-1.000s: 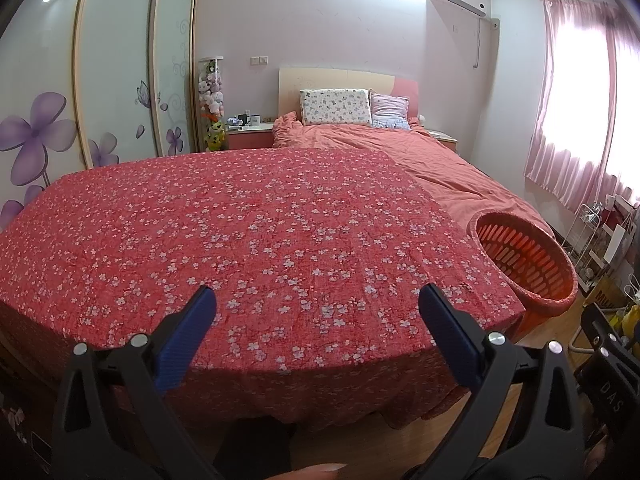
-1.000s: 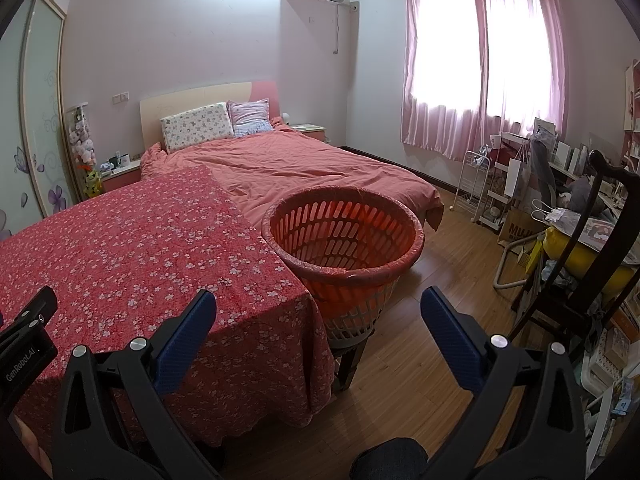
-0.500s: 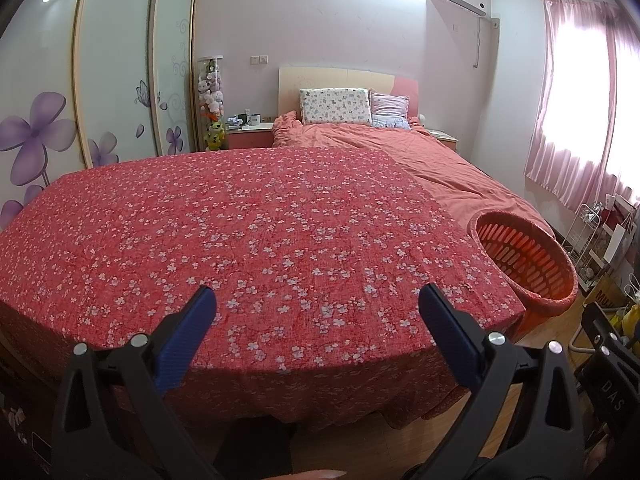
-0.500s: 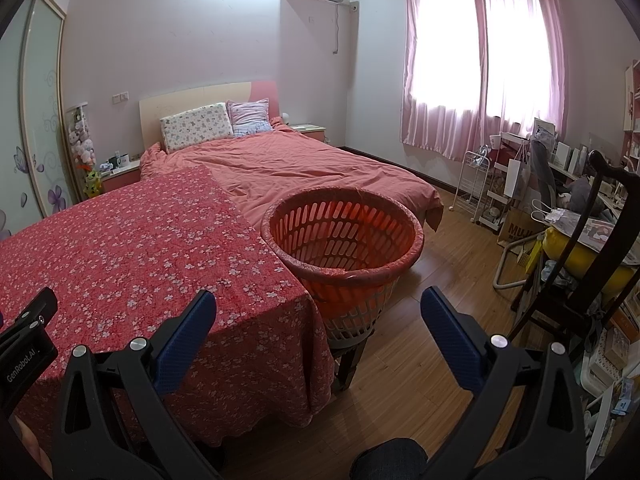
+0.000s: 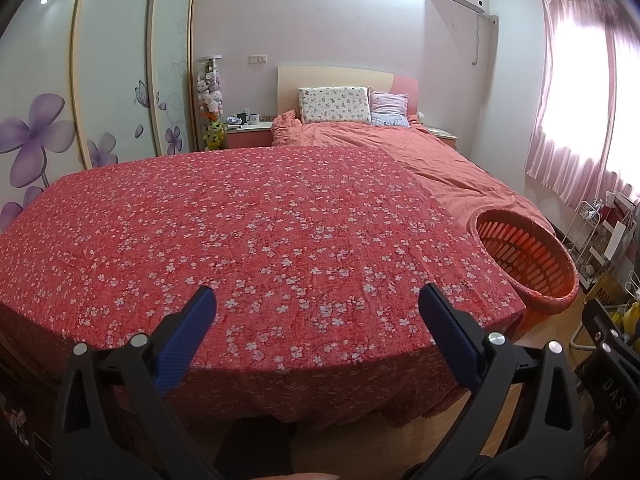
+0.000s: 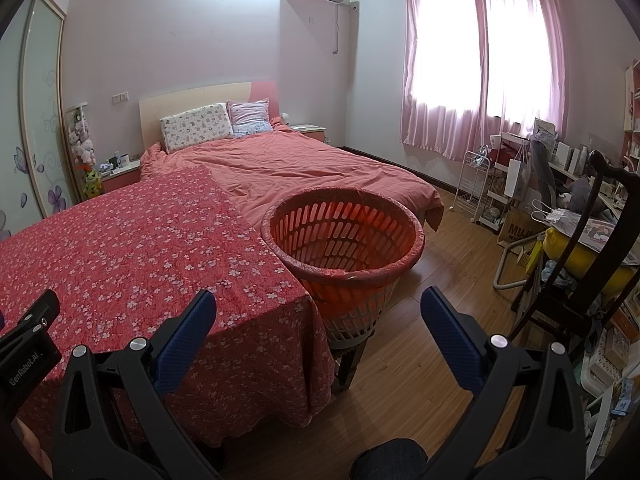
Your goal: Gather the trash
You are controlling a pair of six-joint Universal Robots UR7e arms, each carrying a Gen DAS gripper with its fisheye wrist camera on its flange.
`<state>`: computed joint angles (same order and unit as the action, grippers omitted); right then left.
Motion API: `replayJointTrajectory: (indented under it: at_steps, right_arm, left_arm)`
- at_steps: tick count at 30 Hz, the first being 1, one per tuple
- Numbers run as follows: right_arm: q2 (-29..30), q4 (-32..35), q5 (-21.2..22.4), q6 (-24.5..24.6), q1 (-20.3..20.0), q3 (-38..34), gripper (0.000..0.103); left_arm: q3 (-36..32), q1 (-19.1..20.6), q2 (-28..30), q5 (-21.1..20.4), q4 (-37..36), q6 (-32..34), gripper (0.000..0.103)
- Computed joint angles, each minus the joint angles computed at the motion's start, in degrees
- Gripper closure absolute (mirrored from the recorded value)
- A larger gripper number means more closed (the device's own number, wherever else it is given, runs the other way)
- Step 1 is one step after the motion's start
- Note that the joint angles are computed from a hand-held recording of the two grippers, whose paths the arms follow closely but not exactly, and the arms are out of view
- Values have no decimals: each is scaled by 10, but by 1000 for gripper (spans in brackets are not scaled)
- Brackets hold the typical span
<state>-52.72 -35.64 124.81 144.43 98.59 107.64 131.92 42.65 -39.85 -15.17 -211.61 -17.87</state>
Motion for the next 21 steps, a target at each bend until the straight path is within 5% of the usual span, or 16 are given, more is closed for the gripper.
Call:
replayJointTrajectory:
  at_steps: [21]
  right_arm:
    - [1,-2,1,0,0,1,2]
  left_arm:
    - [2,1,-5,3,-2,8,4]
